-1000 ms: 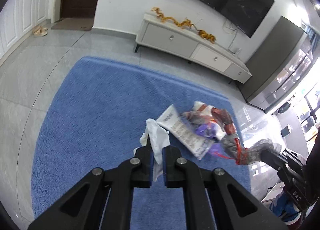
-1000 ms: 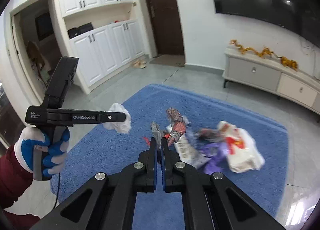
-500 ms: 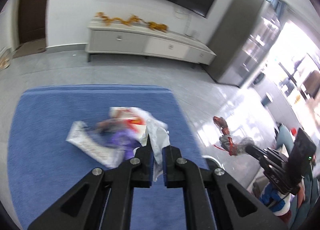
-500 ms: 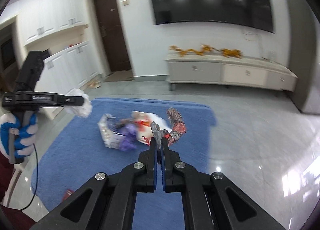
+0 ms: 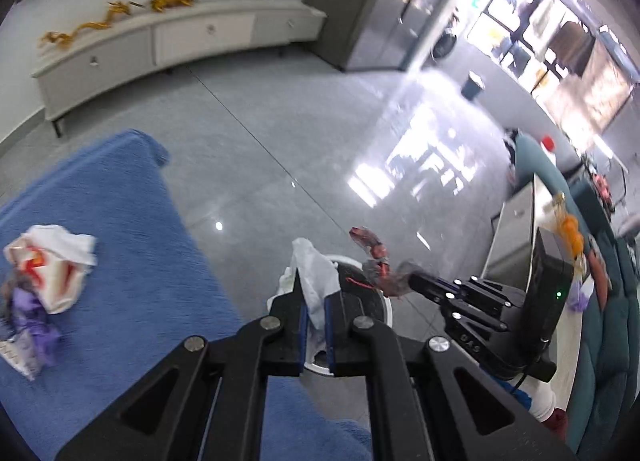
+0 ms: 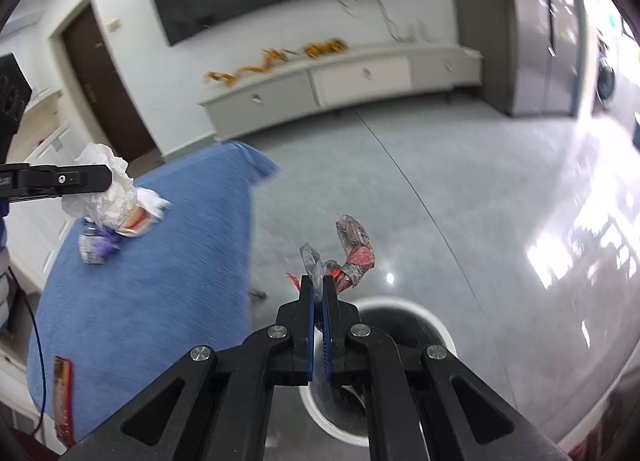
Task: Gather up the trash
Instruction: 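Carry the tissue and red-grey wrapper to the bin and open both grippers, then move both open tools back over the remaining trash on the table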
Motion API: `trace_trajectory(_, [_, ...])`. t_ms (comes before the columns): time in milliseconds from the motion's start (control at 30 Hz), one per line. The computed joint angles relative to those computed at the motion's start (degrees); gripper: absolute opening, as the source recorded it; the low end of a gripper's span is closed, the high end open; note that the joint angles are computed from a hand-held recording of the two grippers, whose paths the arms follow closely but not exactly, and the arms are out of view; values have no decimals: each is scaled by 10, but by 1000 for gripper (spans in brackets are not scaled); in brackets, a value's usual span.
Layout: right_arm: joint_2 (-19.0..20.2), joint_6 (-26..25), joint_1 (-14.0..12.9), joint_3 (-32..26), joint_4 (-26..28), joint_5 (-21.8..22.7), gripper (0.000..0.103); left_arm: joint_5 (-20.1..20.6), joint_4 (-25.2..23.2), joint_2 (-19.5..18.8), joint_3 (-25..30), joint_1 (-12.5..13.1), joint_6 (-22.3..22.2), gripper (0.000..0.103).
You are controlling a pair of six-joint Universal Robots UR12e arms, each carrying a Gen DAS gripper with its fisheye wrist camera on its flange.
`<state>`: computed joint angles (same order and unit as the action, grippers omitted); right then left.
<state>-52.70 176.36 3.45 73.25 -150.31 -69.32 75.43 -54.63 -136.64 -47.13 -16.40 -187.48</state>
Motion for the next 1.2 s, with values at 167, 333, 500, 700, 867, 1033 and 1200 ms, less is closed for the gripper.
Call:
trace_trajectory(167, [11,31,-17,14,23,-5,4,-1,-89,-75,107,-23,19,7])
trace_trajectory(333, [24,48,-27,13,53,-3,5,-19,-159,-129,182,-30,21,8])
trace_trajectory(500, [41,58,-29,0,79,-2,5,-40,-186,-152,204,-28,22,42])
trace_trajectory(700, [50,67,-25,-7,93,-13,25,-66,-157,-133,167,-20,22,46])
trace_trajectory(867, [42,64,-23,-5,85,-16,25,-49,-71,-71,89,-4,37,46])
trace_trajectory(1033, [27,59,-16,-12,51,-19,25,-37,27,-9,18,21,5,46])
trace_trajectory(1200, [19,55,-2,-33,27,-5,25,7,78,44,-50,44,-13,46])
